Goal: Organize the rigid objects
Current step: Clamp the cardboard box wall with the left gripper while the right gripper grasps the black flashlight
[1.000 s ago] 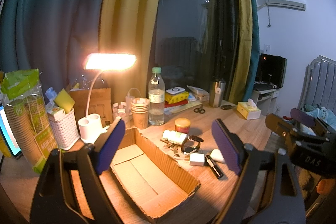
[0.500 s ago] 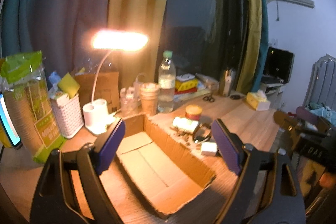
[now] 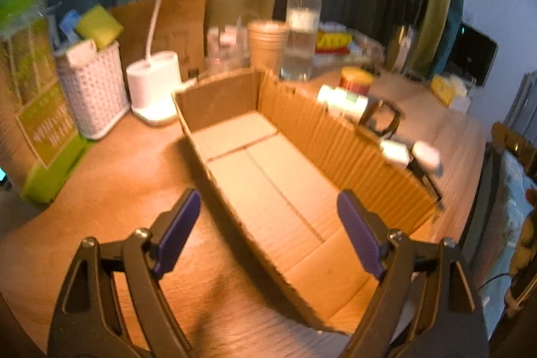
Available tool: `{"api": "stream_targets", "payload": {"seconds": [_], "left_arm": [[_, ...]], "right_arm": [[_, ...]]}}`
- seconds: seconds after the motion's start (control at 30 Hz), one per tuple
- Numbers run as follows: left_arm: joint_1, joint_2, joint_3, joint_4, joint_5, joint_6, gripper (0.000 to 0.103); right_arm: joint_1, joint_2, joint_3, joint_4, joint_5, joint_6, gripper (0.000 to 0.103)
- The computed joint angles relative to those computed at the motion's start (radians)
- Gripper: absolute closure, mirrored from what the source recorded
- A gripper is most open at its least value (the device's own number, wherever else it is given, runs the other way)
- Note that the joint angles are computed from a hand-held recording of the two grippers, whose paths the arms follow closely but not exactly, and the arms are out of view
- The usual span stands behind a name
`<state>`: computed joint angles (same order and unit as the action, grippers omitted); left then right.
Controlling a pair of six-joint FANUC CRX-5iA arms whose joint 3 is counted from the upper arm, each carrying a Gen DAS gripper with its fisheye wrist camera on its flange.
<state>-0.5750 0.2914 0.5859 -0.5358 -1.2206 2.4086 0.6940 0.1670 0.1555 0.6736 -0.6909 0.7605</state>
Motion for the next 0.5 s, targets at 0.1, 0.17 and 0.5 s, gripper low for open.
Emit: {"api": "stream_targets", "payload": {"seconds": [0.1, 0.17, 0.5], "left_arm": [[0.019, 0.023, 0.006, 0.045, -0.003, -0.07, 0.019], [0.032, 0.034, 0.004, 0.083, 0.003, -0.111, 0.019], [0.114, 0.077, 0.017, 0.221, -0.005, -0.194, 0.065]], "right_arm": [[-0.011, 0.025, 0.017, -0.027, -0.013, 0.02, 0.006], [-0.018, 0.045, 0.035, -0.054, -0.031, 0.037, 0.006], [-0.033, 0.127, 0.113, -0.163, -0.06, 0.145, 0.006]]}}
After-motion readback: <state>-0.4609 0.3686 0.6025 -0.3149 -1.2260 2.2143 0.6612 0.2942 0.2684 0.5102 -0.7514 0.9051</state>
